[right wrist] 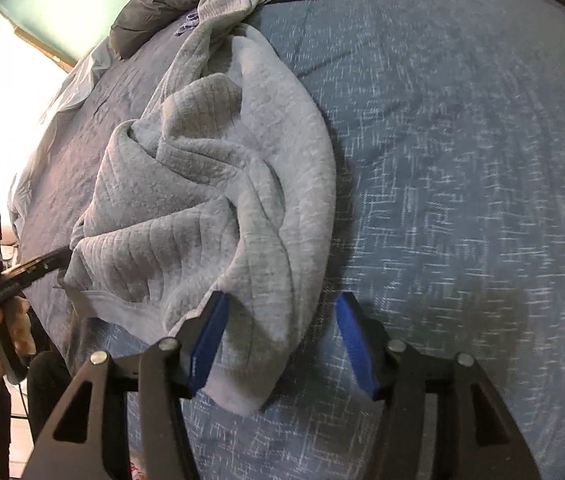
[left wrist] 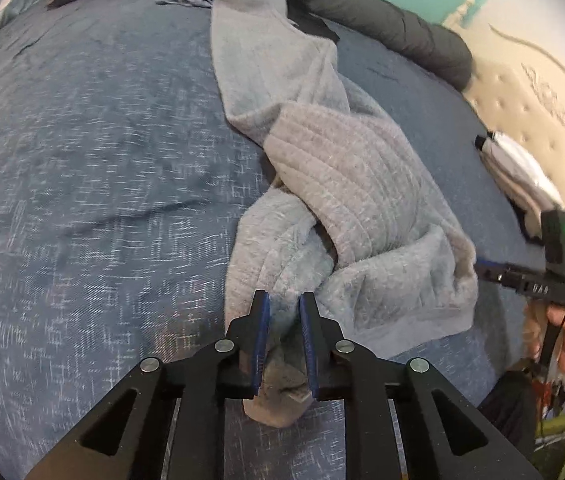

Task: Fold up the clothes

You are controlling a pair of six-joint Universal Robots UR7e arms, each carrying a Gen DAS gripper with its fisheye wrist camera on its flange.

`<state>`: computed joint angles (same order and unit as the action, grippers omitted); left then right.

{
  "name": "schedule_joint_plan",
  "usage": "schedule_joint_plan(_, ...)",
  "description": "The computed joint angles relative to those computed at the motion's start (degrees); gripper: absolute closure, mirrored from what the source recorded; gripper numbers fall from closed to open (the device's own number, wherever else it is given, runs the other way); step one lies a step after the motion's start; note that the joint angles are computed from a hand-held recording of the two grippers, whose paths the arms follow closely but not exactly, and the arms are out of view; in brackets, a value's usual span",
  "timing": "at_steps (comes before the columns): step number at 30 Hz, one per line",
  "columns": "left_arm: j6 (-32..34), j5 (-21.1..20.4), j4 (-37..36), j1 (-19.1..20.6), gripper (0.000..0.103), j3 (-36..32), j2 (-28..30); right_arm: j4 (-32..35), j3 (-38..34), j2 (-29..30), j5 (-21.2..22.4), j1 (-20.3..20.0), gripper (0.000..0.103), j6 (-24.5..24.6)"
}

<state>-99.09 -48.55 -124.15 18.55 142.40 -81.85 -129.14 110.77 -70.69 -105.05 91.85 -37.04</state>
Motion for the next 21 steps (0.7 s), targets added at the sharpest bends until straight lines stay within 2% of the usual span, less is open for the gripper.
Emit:
schedule_joint_plan(2, 0.8, -0.2, -1.7, 0.3, 0.091, 0.5, 0.1, 1.3, -0.3, 0.1, 1.4, -0.4, 0.075, 0.3)
schedule_joint_plan(4, 1.1, -0.1, -2.1, 0.3, 0.098, 0.9, -0.1, 1.4, 0.0, -0.5, 2.7, -0.3, 0.092, -0.6)
schedule_joint_plan(5, 0.9, 0.0, -1.4, 0.0, 0.098, 0.8, -0.3, 1.4, 0.2, -0.9, 3.3, -0.3, 0.095, -1.0)
schedule_joint_plan(9, -1.6, 1.0, 4.1, -2.4, 0.099, -0.3, -2.5, 1.8, 0.3, -3.2, 6.5, 0.5, 0.097, -2.7)
schedule_joint_plan(15, -8.4, 3.9, 19.0, -8.3, 0.103, -4.9, -7.3, 4.9, -2.7, -8.4, 12.7, 3.3, 0.097, -4.1)
schedule_joint_plan(18, -10.6, 5.4, 23.9, -10.6, 0.103, -7.2, -8.4, 5.3, -4.8, -9.6, 12.6, 4.1, 0.097, -3.8)
schedule_joint_plan(21, -11.0, 5.9, 26.6, -11.4, 0.103, -9.5, -7.9, 4.7, -5.0, -10.2, 10.1, 4.0, 0.097, -3.6)
